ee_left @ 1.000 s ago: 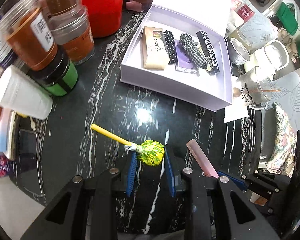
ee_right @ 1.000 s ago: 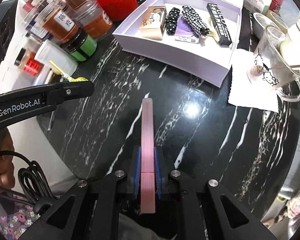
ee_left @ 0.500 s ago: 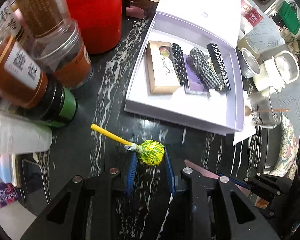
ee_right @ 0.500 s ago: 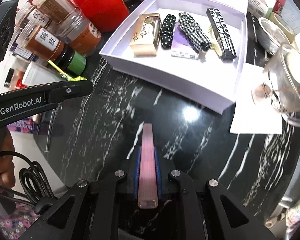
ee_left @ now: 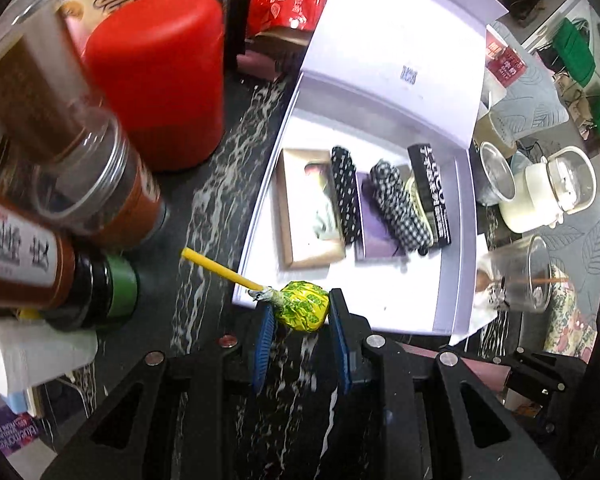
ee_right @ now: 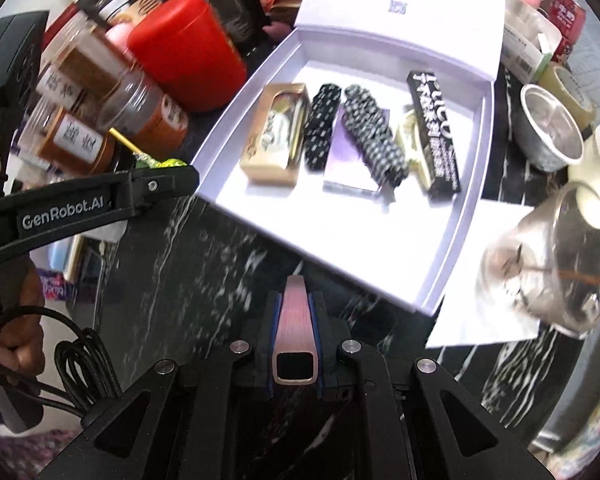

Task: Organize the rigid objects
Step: 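Carry the lollipop and pink comb over the gift box with both grippers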

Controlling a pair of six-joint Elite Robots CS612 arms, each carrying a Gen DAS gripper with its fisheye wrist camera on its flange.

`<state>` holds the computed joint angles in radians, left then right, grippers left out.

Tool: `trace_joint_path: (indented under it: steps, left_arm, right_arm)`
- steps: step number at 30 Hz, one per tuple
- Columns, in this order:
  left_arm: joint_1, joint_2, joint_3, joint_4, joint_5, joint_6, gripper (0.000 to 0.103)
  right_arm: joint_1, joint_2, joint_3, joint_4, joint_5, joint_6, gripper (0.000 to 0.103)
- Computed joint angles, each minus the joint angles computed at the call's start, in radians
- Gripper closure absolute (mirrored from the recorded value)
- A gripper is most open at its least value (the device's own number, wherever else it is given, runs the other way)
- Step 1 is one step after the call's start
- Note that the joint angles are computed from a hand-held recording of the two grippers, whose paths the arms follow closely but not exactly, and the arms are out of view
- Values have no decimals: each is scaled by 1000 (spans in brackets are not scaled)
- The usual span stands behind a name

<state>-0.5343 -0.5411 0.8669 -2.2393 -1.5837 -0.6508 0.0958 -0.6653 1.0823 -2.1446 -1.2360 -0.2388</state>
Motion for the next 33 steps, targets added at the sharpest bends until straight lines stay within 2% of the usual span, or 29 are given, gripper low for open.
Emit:
trace_joint_path:
  steps: [9, 17, 23, 33]
  left_arm:
    - [7, 62, -106, 14, -4, 10, 77]
    - [13, 86, -158, 7, 1, 15, 77]
    - [14, 120, -216, 27, 2, 31, 77]
    - [17, 201, -349, 125, -23, 70, 77]
  right_arm:
    - [-11, 32, -61, -6, 20, -2, 89]
    - [-19, 53, -111, -22, 54, 35, 89]
    - [-16, 84, -163, -39, 28, 40, 89]
    - [-12, 165, -287, 29, -32, 80, 89]
